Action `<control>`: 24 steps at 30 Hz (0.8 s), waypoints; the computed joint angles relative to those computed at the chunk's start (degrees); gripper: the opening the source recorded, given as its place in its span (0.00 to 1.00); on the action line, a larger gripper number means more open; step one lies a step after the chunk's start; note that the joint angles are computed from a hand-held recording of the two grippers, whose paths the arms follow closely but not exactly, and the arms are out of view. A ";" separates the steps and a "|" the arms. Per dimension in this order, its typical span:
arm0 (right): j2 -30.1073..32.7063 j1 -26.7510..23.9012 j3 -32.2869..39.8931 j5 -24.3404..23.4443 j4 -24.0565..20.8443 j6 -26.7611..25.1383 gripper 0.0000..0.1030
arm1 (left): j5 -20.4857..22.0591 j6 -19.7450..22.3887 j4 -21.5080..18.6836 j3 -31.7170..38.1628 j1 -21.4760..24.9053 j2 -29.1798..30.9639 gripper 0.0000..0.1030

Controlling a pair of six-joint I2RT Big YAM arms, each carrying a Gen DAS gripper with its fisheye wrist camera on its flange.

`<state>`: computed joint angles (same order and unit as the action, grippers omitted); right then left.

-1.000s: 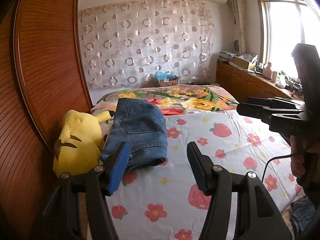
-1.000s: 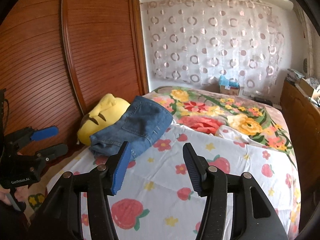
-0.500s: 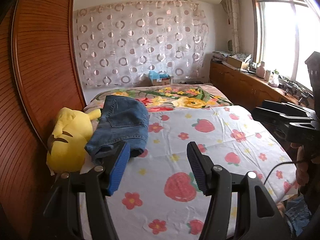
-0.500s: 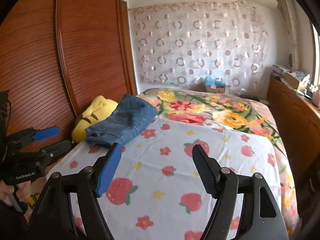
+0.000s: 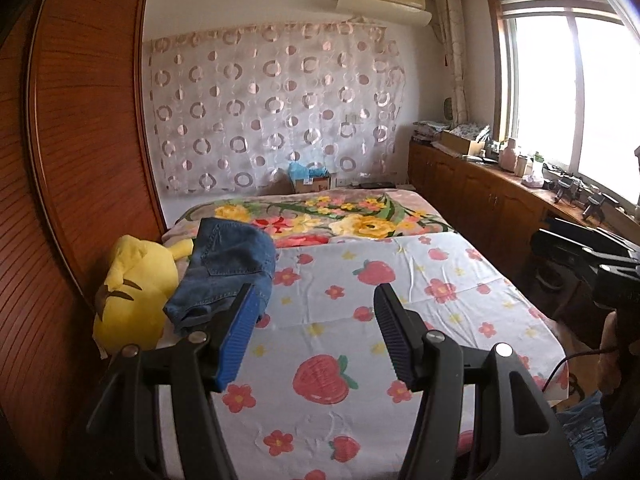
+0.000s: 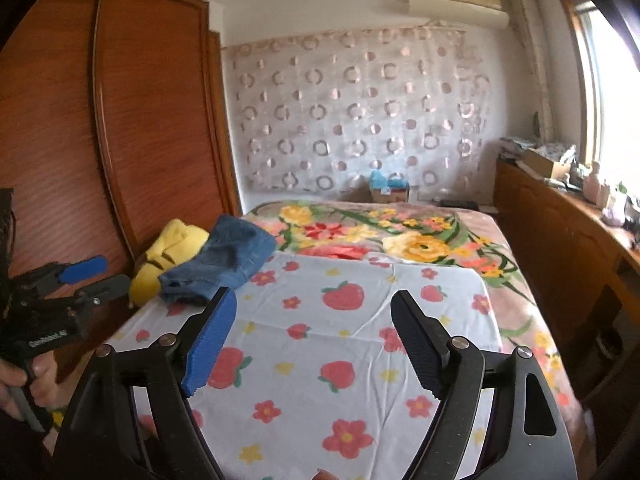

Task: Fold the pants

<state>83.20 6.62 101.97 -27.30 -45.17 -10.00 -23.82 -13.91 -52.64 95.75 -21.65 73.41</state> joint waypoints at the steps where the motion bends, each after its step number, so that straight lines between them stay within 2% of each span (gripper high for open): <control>1: -0.87 -0.26 -0.86 0.62 0.73 0.20 0.80 | -0.15 0.00 0.04 -0.07 -0.40 -0.29 0.57; 8: -4.60 -2.02 -4.78 2.38 3.87 0.95 0.80 | -2.84 -0.11 -0.37 0.88 -2.79 -0.99 0.57; 24: -4.99 -3.55 -6.31 2.44 3.99 1.50 0.80 | -3.70 -2.06 -0.71 0.24 -3.54 -0.93 0.57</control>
